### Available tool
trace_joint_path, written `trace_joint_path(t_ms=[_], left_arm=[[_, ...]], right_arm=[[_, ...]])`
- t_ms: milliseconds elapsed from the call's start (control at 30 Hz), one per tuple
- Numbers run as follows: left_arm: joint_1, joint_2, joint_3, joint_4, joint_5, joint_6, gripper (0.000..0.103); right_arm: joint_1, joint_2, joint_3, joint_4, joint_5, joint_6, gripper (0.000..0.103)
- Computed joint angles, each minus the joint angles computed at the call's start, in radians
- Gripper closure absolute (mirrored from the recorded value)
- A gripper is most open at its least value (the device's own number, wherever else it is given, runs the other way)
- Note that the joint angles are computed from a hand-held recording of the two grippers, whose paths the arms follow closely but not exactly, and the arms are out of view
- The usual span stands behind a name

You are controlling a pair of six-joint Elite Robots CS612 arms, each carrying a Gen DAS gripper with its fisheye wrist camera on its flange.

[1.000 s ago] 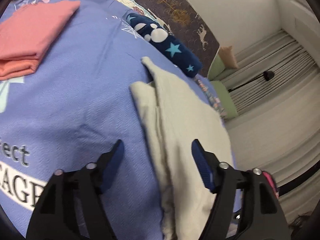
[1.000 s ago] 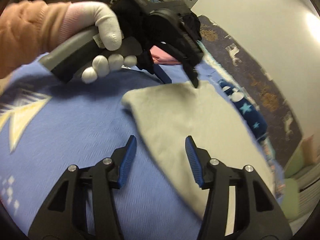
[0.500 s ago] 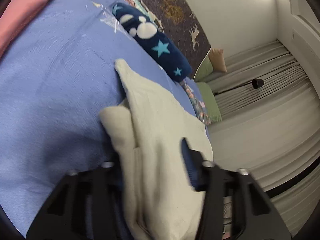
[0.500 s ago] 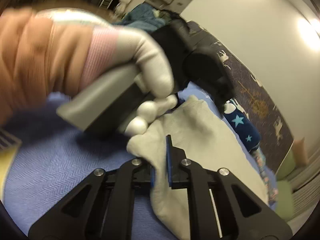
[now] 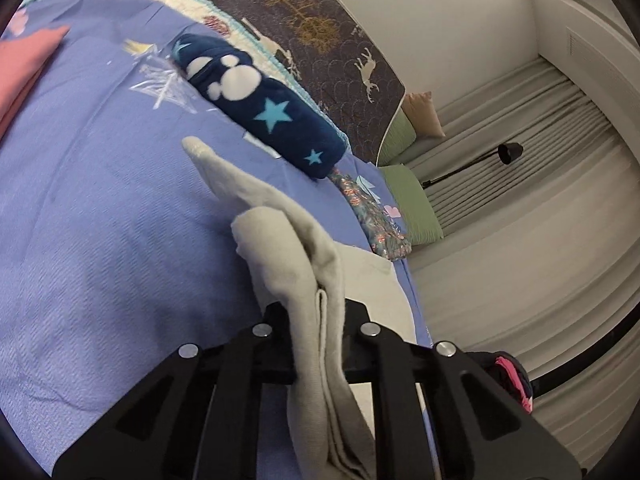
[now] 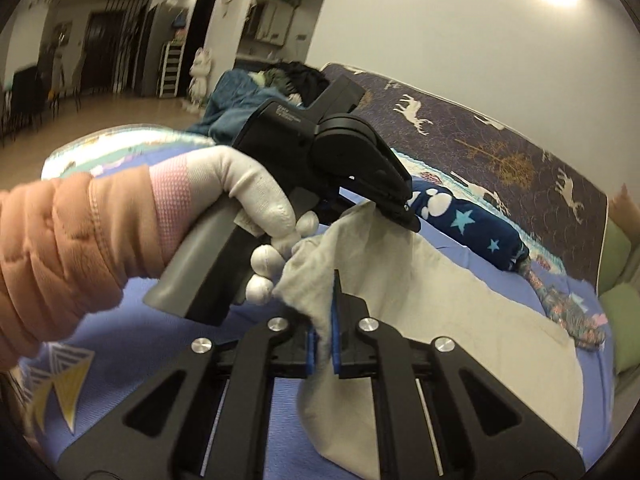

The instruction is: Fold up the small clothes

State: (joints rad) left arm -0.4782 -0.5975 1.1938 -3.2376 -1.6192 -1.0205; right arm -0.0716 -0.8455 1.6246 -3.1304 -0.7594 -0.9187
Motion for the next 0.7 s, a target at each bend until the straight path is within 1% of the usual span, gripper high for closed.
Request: trace_joint_path(t_ms=[100,233,300,433,567,667,700], left_arm=[[-0.007,0.005,-0.036,0.034,0.007,0.018,0.092],[-0.021,0.021,-0.109,0.104,0.017,0.061,0.092],[-0.029,0.037,-0.159,0.148,0.024,0.084,0.092],[-0.051,0.078,-0.279,0.268,0.050,0.124,0.092],[-0.070,0.146,-0.441,0.392,0.046,0.166,0.092],[-0.086,0.222,-0.609,0.517,0.035,0.219,0.092],[-0.091,0.256,-0.684,0.569,0.032,0.239,0.092]], right_arm=[[-0.019,-0.003,-0.015,0.016,0.029,0.065,0.098],[-0.050,0.002,-0.057,0.070,0.071,0.147,0.098],[-0.068,0.006,-0.072,0.069,0.090,0.200,0.098],[-0.102,0.025,-0.106,0.064,0.111,0.289,0.098],[-0.138,0.045,-0.141,0.085,0.137,0.373,0.098],[-0.170,0.065,-0.168,0.081,0.150,0.451,0.098],[-0.177,0.073,-0.182,0.085,0.152,0.470,0.098]])
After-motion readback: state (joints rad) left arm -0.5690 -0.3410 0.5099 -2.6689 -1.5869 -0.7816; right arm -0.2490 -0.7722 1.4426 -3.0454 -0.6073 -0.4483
